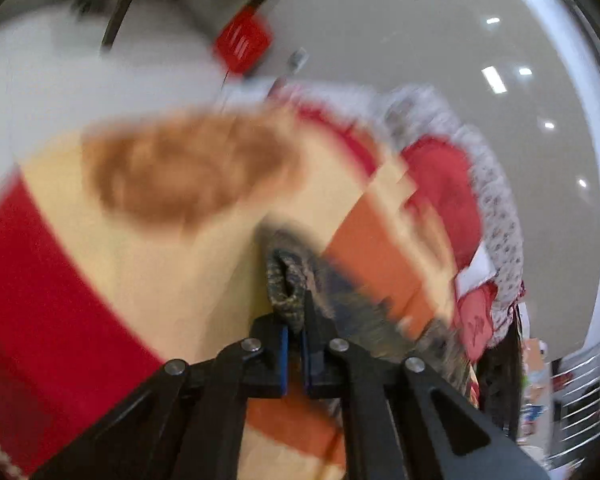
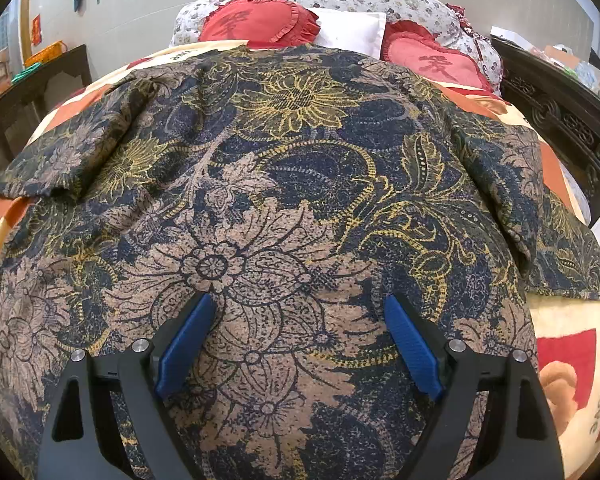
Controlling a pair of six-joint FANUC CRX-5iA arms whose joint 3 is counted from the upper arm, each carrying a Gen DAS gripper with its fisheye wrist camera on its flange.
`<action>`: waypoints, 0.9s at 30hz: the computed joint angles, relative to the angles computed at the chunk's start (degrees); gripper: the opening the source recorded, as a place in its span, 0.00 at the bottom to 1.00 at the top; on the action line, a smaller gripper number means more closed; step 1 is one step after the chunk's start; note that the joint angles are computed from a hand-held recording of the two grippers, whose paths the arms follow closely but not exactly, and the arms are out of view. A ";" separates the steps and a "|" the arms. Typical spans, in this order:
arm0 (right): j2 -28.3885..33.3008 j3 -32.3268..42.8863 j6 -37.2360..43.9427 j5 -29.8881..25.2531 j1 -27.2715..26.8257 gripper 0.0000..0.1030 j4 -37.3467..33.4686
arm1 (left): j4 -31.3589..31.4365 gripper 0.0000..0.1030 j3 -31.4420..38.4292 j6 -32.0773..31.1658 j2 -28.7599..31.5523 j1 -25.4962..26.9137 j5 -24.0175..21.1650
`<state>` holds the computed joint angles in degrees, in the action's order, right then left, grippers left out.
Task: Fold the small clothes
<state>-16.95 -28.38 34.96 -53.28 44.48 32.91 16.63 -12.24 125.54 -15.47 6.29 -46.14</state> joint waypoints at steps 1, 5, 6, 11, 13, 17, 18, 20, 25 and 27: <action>-0.08 -0.03 0.02 -0.01 -0.01 0.90 -0.04 | -3.84 0.04 2.21 2.31 -0.74 -0.31 -0.33; -0.06 -0.03 -0.04 -0.24 0.10 0.90 0.11 | -23.39 0.04 13.92 12.72 -1.90 -3.68 -2.97; -0.11 -0.08 -0.04 -0.22 0.09 0.90 0.13 | -24.35 0.04 15.07 12.98 -1.81 -4.00 -3.09; -0.18 -0.08 0.04 -0.31 0.10 0.90 -0.01 | -10.10 0.04 13.42 -2.55 2.14 -7.05 5.19; -0.24 -0.09 0.02 -0.34 0.14 0.90 -0.10 | -2.17 0.04 13.17 -11.12 6.52 -11.76 8.82; -0.18 0.14 0.12 -0.05 -0.05 0.90 -0.58 | 16.05 0.04 14.60 -30.03 17.80 -23.41 15.16; -0.37 0.07 0.04 0.23 -0.19 0.90 -0.77 | 21.64 0.04 15.80 -35.60 21.59 -26.94 16.17; -0.79 -0.04 -0.04 0.67 -0.53 0.90 -1.29 | 30.39 0.04 19.04 -44.37 28.13 -32.16 16.25; -1.38 -0.10 -0.86 1.13 -1.30 0.90 -2.24 | 38.99 0.04 33.93 -52.18 44.88 -39.99 6.59; -1.27 0.13 -0.60 1.28 -1.55 0.90 -2.67 | 35.37 0.04 38.86 -49.27 48.50 -40.87 3.37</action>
